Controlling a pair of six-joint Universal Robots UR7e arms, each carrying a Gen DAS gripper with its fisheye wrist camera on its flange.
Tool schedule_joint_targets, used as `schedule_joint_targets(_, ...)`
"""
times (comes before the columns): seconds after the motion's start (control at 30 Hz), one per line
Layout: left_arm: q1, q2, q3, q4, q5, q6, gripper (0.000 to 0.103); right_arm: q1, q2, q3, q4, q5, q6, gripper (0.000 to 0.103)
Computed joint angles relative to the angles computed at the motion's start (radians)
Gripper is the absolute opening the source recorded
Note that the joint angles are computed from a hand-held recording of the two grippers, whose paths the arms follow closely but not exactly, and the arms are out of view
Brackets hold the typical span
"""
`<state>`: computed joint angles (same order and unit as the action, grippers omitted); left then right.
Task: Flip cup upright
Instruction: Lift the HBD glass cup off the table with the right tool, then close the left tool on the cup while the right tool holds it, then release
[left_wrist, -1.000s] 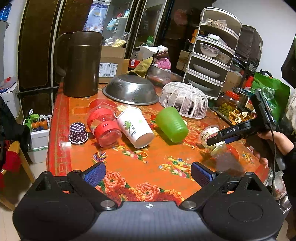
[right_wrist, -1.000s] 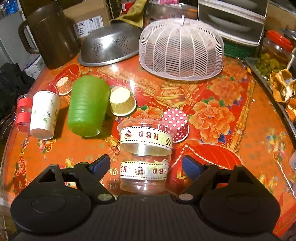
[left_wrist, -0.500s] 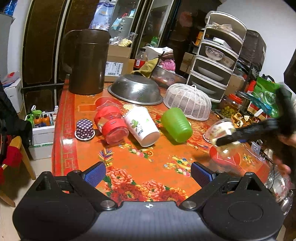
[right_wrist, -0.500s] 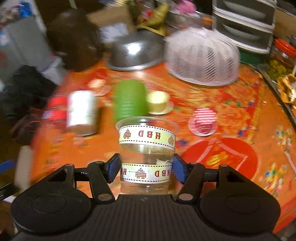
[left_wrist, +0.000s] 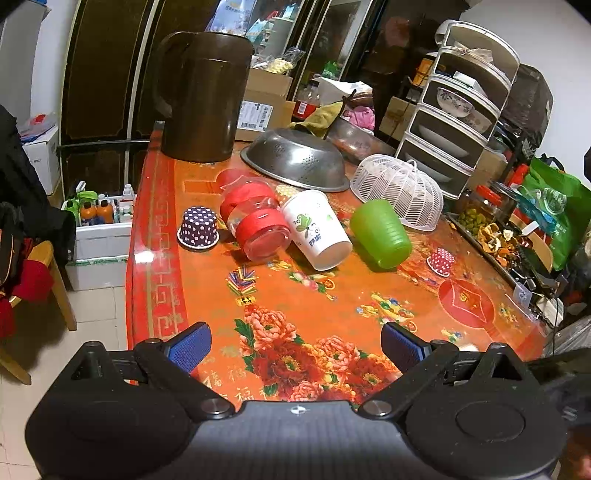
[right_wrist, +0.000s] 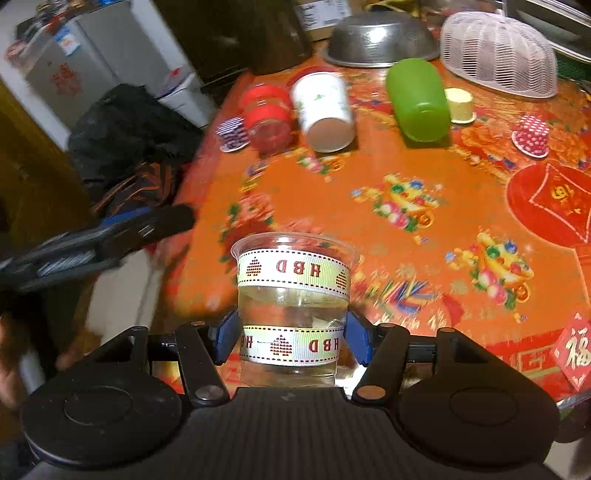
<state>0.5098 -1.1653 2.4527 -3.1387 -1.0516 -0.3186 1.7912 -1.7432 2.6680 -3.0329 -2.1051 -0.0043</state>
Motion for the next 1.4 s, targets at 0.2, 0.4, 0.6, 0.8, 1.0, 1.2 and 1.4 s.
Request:
schedule_joint_targets(0.2, 0.025, 0.011, -0.014, 0.029, -0.041, -0.027, 0.1, -0.043, 0.106, -0.031, -0.08, -0.02, -0.008, 0.062)
schedule_joint_targets(0.4, 0.059, 0.029, -0.076, 0.157, -0.158, -0.045, 0.1, -0.042, 0.129, -0.006, -0.123, -0.018, -0.011, 0.063)
schedule_joint_targets(0.6, 0.091, 0.066, -0.152, 0.264, -0.264, -0.129, 0.1, -0.052, 0.126, 0.008, -0.131, -0.005, -0.037, 0.064)
schedule_joint_targets(0.8, 0.112, 0.131, -0.2, 0.286, -0.375, -0.192, 0.094, -0.072, 0.113, 0.024, -0.15, 0.026, -0.066, 0.064)
schedule_joint_targets(1.0, 0.1, 0.176, -0.22, 0.297, -0.392, -0.234, 0.092, -0.095, 0.093, 0.039, -0.158, 0.065, -0.092, 0.064)
schedule_joint_targets(1.2, 0.091, 0.198, -0.24, 0.321, -0.375, -0.251, 0.086, -0.119, 0.068, 0.051, -0.151, 0.108, -0.118, 0.064)
schedule_joint_targets(1.4, 0.081, 0.2, -0.24, 0.325, -0.342, -0.262, 0.078, -0.135, 0.046, 0.059, -0.139, 0.127, -0.134, 0.064)
